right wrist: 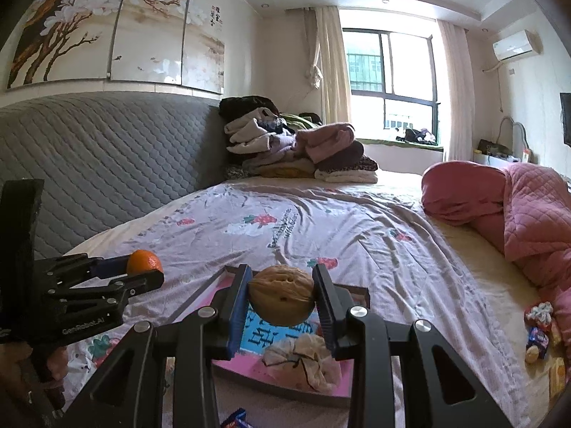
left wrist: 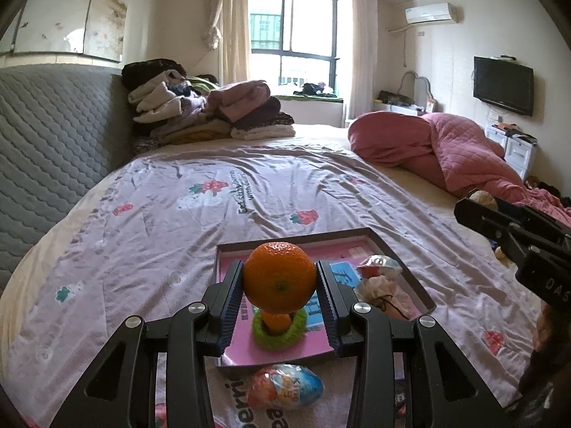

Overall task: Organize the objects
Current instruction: 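Lift the orange with the left tool while the right tool carries the walnut over the tray, then lower the orange beside the green ring while the right tool lowers the walnut beside the mesh bag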

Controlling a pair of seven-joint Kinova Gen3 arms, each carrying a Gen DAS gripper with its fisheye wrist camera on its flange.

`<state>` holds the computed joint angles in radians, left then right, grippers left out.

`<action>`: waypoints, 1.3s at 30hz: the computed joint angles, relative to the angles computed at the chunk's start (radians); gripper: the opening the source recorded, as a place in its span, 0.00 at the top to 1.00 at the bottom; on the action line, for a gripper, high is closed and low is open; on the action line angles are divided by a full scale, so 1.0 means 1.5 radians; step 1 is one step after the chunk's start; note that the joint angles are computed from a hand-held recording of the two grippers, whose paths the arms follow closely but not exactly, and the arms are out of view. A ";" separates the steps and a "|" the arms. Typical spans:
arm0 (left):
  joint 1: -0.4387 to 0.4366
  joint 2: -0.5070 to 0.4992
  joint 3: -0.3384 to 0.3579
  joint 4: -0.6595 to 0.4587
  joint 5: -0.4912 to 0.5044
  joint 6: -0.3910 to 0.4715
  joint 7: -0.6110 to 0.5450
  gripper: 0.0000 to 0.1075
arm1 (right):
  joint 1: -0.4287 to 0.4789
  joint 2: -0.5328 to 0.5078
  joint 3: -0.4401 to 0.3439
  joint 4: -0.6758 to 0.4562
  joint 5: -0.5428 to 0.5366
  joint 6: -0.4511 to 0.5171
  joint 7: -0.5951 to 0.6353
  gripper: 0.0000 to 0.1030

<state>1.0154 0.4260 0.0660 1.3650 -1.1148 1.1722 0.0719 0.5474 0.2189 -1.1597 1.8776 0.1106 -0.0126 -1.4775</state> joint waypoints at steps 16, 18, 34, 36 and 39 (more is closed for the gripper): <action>-0.038 -0.002 -0.012 0.004 0.004 -0.015 -0.019 0.62 | -0.118 0.020 0.113 -0.039 0.030 -0.007 -0.005 0.66; -0.042 -0.001 -0.013 0.005 0.004 -0.016 -0.022 0.62 | -0.125 0.023 0.118 -0.040 0.034 -0.009 -0.005 0.66; -0.075 0.023 -0.024 0.005 0.052 -0.051 -0.054 0.62 | -0.276 0.068 0.240 -0.089 0.005 0.032 0.062 0.66; -0.079 0.027 -0.027 0.005 0.062 -0.055 -0.060 0.62 | -0.294 0.077 0.256 -0.096 -0.008 0.044 0.078 0.66; -0.085 0.032 -0.029 0.006 0.079 -0.065 -0.068 0.62 | -0.331 0.092 0.292 -0.109 -0.025 0.066 0.100 0.66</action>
